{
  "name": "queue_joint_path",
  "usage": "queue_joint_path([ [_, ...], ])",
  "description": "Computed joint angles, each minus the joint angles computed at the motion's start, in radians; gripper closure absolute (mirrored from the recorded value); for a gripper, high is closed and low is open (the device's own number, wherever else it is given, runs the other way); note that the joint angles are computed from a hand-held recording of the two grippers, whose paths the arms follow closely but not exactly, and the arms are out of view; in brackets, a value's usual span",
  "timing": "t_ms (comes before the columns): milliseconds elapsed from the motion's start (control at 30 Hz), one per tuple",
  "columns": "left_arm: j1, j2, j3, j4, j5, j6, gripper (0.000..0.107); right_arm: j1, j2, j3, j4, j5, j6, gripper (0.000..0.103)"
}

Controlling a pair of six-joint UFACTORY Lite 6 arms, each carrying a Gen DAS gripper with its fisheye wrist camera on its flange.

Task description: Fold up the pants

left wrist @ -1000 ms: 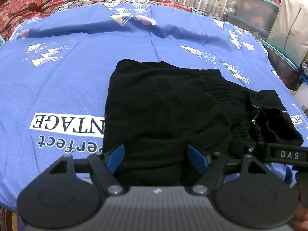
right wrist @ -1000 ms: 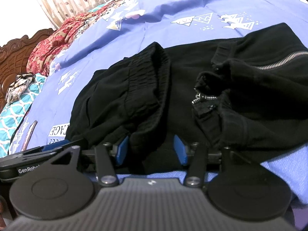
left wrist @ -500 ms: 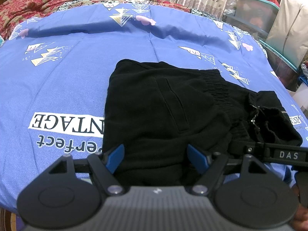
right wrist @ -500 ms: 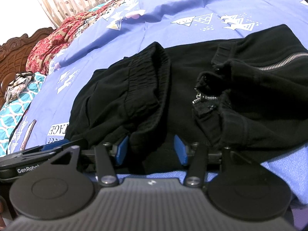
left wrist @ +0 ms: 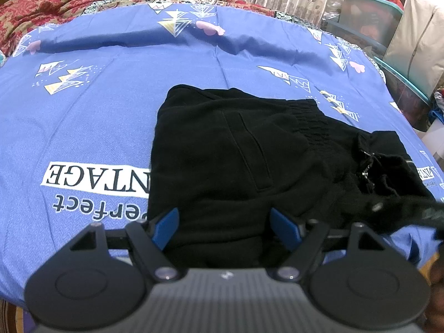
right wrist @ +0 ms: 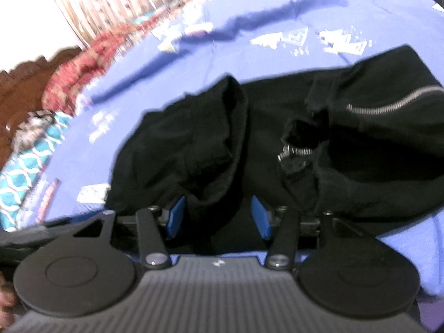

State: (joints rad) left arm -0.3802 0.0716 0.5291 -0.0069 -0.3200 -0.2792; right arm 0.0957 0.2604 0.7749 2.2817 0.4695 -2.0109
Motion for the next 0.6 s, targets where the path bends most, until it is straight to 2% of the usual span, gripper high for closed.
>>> queue_joint_path([
  [100, -0.012, 0.003, 0.008, -0.051, 0.009, 0.05, 0.031, -0.047, -0.094, -0.061, 0.009, 0.057, -0.024, 0.048],
  [233, -0.023, 0.006, 0.02, -0.114, 0.023, 0.119, 0.028, -0.132, -0.196, -0.101, 0.027, 0.076, -0.044, 0.047],
  [500, -0.028, 0.003, 0.049, -0.188, 0.069, 0.201, 0.024, -0.426, -0.168, -0.1, -0.019, 0.139, 0.031, 0.045],
  [567, -0.037, -0.004, 0.062, -0.309, 0.094, 0.314, 0.016, -0.505, -0.147, -0.106, -0.064, 0.167, 0.066, 0.041],
  [600, -0.038, -0.016, 0.068, -0.384, 0.109, 0.385, 0.016, -0.518, -0.143, -0.113, -0.06, 0.171, 0.07, 0.04],
])
